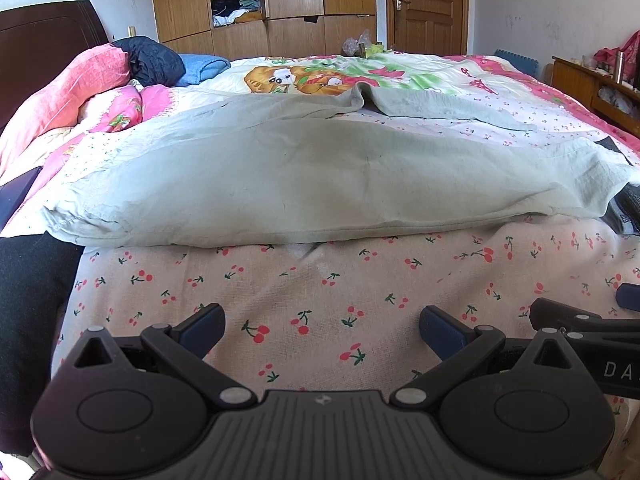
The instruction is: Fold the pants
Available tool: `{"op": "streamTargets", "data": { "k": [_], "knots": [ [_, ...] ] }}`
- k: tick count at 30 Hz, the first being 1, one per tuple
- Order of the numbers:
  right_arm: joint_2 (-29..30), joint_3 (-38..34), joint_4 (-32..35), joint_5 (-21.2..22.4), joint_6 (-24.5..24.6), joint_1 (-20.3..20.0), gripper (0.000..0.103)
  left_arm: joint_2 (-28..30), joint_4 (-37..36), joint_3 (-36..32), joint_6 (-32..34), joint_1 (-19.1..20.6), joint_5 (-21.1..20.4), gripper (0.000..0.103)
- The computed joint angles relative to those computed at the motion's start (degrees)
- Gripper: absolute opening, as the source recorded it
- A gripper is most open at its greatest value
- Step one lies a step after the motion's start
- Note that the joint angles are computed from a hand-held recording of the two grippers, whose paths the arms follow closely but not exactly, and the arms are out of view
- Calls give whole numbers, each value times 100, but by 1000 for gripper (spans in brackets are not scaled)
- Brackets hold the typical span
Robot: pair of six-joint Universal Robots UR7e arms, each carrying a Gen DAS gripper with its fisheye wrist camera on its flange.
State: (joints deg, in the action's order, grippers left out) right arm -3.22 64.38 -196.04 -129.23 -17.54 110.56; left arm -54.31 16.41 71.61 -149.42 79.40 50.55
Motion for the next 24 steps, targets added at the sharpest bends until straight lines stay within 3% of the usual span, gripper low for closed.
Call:
{"op": "streamTargets", "data": {
  "k": [21,24],
  "knots": [
    [2,-11,43,-2,24,2,100,29,-37,-19,30,27,1,103],
    [-12,-54,160,27,103,11,100,102,236,-183,-74,6,-137,103]
  ]
}}
